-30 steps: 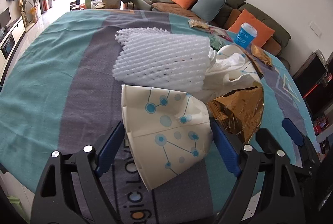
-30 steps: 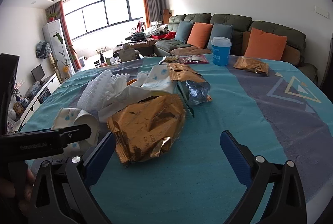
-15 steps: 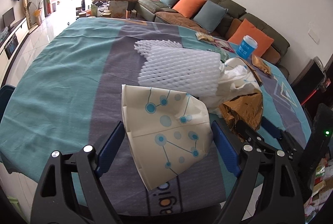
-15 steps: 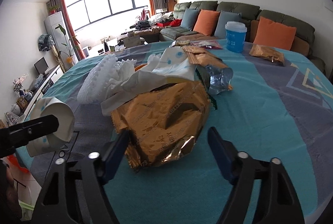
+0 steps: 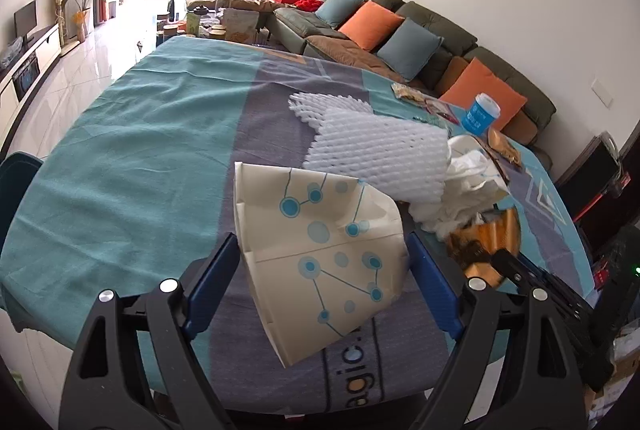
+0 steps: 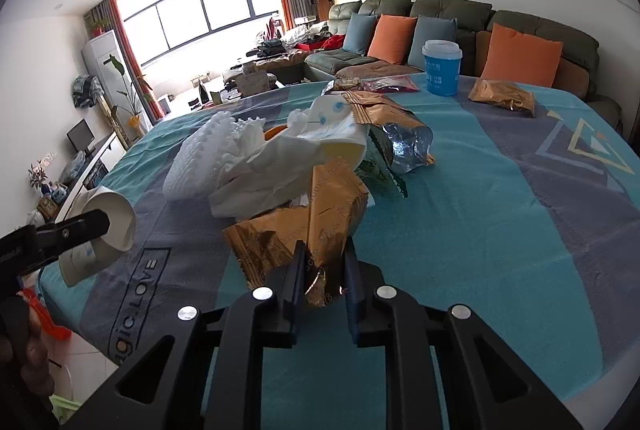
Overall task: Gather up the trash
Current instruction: 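Grasp the white blue-dotted paper cup with the left tool while the right tool grasps the gold wrapper, then carry both items over the teal bin and open both tools to drop them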
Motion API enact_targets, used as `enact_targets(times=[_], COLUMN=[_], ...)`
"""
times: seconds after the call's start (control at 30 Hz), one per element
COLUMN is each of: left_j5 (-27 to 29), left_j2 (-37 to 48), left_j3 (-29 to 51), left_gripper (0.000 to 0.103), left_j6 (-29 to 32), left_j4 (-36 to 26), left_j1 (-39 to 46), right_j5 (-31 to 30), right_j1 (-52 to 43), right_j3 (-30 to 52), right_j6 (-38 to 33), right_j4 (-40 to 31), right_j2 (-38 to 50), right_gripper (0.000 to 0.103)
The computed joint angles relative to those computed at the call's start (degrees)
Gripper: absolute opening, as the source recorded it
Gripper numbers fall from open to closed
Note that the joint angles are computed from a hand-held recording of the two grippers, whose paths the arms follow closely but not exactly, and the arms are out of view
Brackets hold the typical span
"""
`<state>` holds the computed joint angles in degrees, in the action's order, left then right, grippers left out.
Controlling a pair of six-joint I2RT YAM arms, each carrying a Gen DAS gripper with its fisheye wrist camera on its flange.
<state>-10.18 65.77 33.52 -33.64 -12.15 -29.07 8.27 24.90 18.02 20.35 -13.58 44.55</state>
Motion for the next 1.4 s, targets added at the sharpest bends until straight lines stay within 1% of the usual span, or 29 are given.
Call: enact_targets(times=[0.1,0.2,0.3,0.37,0.5,0.6,0.63,0.73,0.8,0.83,0.93,1.0,1.07,1.1,1.13,1.17,1.2,1.23,1.3,1.37,1.4], left_j5=[0.5,1.6,3.4,5.3,8.5,13.6,16.2,22.7,27.7,31.1,37.5,40.0,41.7,41.5,40.5,39.8,39.2,38.8,38.1,37.7,37.9], left_j2=[-3.7,-7.4,-12.8,-17.4,-24.3,-27.8,-28.5,-28.6,-26.8,-25.0,-18.5,-13.2,-6.2,-3.2,-0.6,1.6,5.5,7.9,12.4,16.4,18.0], left_j3=[-1.9,-3.2,-4.4,-5.2,-6.0,-6.3,-6.3,-6.2,-5.8,-5.4,-3.8,-2.2,0.1,1.0,1.6,2.3,3.8,4.3,5.9,7.2,7.9], left_gripper=[0.084,0.084,0.084,0.084,0.084,0.084,0.084,0.084,0.084,0.084,0.084,0.084,0.084,0.084,0.084,0.084,0.084,0.084,0.084,0.085,0.088], left_j6=[0.6,1.3,2.9,4.4,8.7,13.0,15.2,20.3,24.2,26.4,30.9,32.5,34.7,35.4,36.1,37.5,38.8,39.8,42.1,42.3,42.4], left_j4=[-0.4,-1.7,-4.0,-6.2,-10.5,-13.4,-14.1,-15.0,-15.0,-14.8,-13.0,-11.3,-9.7,-8.6,-7.2,-6.9,-6.5,-5.8,-5.4,-4.4,-4.8], left_j1=[2.1,5.0,10.0,14.9,25.6,37.3,42.6,55.6,64.7,70.2,80.9,85.8,89.7,91.1,91.6,92.3,93.0,93.6,93.6,93.4,93.2], right_j5=[2.2,6.8,11.3,11.2,9.4,5.0,4.3,-0.6,-1.9,-2.9,-3.8,-3.8,-3.8,-3.6,-3.1,-2.7,-2.7,-2.0,-1.4,-1.4,-0.8], right_j1=[2.7,9.1,17.3,20.3,24.3,24.7,25.2,25.9,27.2,28.1,30.9,33.0,34.8,35.5,36.3,36.9,37.0,37.8,38.7,38.8,39.3], right_j3=[0.5,2.4,5.6,7.9,12.7,17.7,19.4,26.0,31.2,35.0,44.9,51.9,61.1,64.0,68.7,73.4,76.3,82.0,90.1,98.0,102.4], right_j6=[1.5,4.2,4.9,3.9,0.8,-1.4,-1.9,-2.8,-4.5,-5.2,-8.1,-9.6,-11.6,-12.2,-13.2,-14.0,-14.8,-15.8,-17.2,-18.7,-19.2], right_j4=[-3.2,-6.5,-5.8,-2.4,7.9,13.5,14.1,16.2,16.2,15.7,13.4,11.2,7.1,6.0,3.6,1.2,-0.1,-3.0,-7.5,-11.5,-14.4], right_j2=[-3.7,-7.8,-6.5,-2.2,10.2,19.7,22.0,30.3,35.5,39.2,47.6,53.0,59.9,62.0,65.3,68.5,70.9,74.7,80.5,86.6,89.5], right_gripper=[0.011,0.01,0.01,0.01,0.01,0.01,0.01,0.01,0.01,0.01,0.01,0.01,0.01,0.01,0.01,0.01,0.01,0.01,0.01,0.01,0.01])
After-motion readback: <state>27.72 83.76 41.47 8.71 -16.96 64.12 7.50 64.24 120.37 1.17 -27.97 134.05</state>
